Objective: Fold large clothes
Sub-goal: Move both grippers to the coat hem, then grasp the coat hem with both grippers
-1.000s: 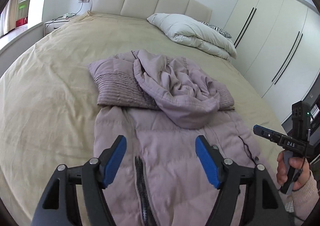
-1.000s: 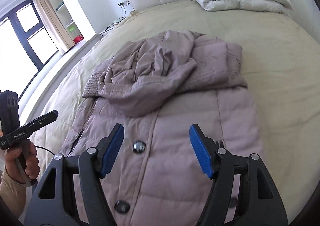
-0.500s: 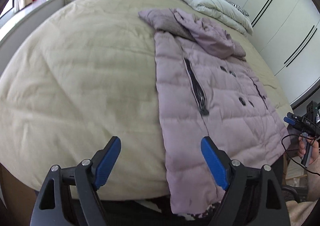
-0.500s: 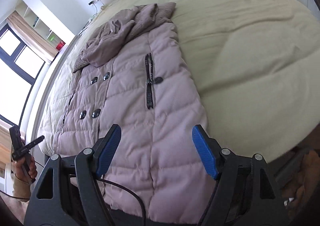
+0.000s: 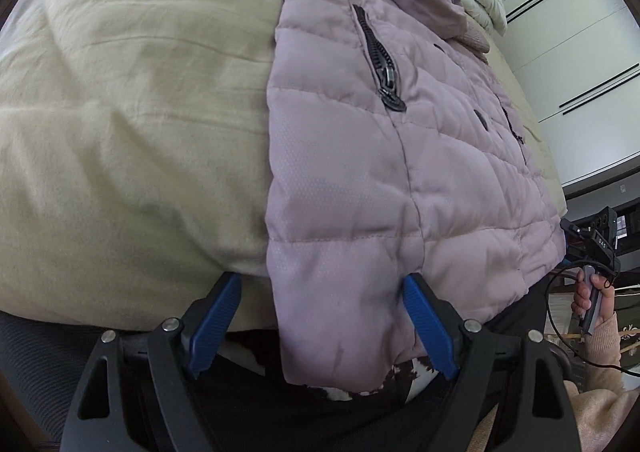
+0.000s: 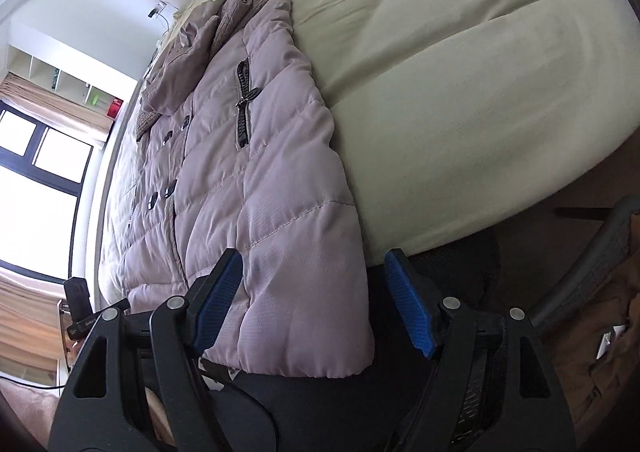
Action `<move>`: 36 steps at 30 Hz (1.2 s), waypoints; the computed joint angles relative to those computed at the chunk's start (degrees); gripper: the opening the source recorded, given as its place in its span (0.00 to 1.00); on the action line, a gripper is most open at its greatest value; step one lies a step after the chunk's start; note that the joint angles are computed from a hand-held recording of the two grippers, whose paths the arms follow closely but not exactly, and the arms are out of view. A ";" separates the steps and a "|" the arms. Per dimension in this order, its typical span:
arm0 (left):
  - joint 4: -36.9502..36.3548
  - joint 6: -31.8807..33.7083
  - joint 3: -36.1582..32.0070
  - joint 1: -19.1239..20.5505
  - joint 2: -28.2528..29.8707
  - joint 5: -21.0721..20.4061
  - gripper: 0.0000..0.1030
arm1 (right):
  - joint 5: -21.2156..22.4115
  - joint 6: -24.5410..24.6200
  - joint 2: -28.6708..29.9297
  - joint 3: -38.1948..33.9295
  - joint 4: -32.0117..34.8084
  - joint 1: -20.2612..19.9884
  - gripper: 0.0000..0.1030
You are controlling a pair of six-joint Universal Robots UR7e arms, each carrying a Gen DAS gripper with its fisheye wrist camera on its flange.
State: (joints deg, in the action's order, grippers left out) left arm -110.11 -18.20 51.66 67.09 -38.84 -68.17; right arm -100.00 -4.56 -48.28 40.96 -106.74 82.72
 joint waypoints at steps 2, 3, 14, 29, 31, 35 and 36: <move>-0.40 -0.10 0.27 0.28 0.04 -1.18 0.83 | 3.96 -0.23 0.58 -1.71 3.04 -0.80 0.62; -0.92 -0.41 0.59 0.52 -0.04 -1.77 0.83 | 5.21 -0.44 0.79 -2.24 4.05 -1.17 0.62; -7.29 -5.23 5.44 3.75 -2.25 -12.28 0.78 | 17.79 4.21 -1.56 1.76 4.26 -5.20 0.39; -4.46 -5.88 2.87 3.06 -1.08 -11.31 0.44 | 16.57 2.72 -2.35 3.26 2.72 -5.05 0.35; -4.21 -5.74 2.68 2.84 -0.96 -10.83 0.40 | 17.02 2.53 -2.42 3.31 2.83 -5.22 0.35; -4.22 -5.49 2.98 2.63 -1.13 -10.19 0.34 | 17.57 2.00 -2.57 3.24 3.24 -5.58 0.34; -4.14 -5.39 2.90 2.61 -1.10 -10.05 0.32 | 17.59 1.97 -2.60 3.24 3.35 -5.59 0.34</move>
State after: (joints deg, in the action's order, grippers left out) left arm -114.24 -23.59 54.56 69.69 -39.95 -78.23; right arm -82.40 -2.59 -50.88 44.21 -103.39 77.13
